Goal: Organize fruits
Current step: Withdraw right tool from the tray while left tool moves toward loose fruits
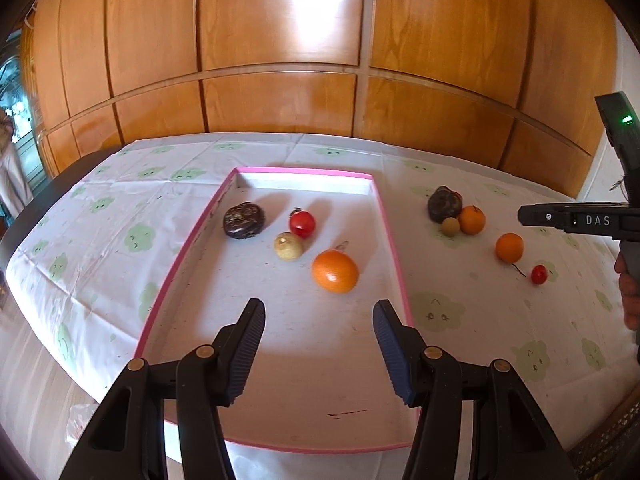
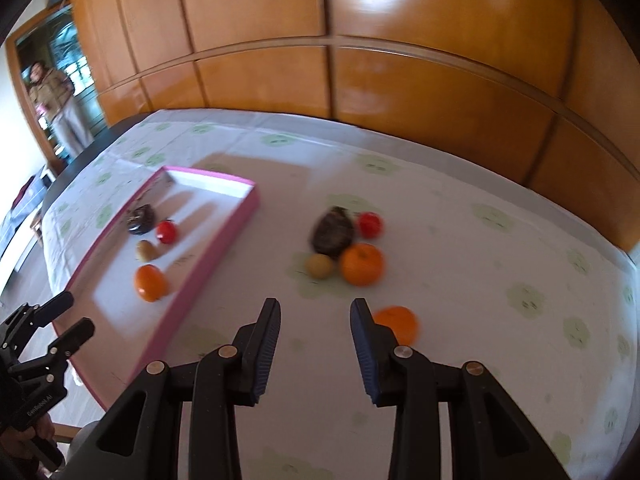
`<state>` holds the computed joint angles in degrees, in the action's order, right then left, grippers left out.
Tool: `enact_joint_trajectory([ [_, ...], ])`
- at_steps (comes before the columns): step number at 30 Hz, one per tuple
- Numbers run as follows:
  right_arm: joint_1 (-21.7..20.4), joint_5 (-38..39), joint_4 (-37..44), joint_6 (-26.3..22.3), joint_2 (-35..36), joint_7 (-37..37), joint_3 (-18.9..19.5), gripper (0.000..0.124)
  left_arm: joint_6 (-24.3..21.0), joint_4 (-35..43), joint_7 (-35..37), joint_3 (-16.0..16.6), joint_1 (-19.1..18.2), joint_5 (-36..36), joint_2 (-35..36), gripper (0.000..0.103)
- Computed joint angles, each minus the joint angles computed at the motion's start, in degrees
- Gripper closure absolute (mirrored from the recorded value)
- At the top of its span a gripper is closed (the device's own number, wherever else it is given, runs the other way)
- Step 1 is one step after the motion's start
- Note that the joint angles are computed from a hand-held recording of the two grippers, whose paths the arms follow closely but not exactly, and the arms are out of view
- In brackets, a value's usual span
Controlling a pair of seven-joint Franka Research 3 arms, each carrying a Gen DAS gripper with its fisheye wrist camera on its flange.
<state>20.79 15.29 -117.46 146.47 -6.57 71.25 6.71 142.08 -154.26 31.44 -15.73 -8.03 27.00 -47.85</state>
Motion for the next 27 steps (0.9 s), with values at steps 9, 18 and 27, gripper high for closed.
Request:
enact_joint_trajectory([
  [9,-3.15,-1.36,-3.52,2.22,-2.57,1.56,-1.85,0.087,1.09,2.08,1.74,-0.52,-1.22,0.40,3.21,0.046],
  [18,-7.50,-3.45,-3.23,4.70,-0.54,8.39,-3.43,0.087,2.27,5.00,3.84,-0.52,-1.93,0.30,7.59,0.046],
  [27,-9.20,2.90,1.49,-3.37,3.05,12.94,-5.16,0.087,5.41,10.35,7.23,0.54,-2.88,-1.06,14.79,0.046],
])
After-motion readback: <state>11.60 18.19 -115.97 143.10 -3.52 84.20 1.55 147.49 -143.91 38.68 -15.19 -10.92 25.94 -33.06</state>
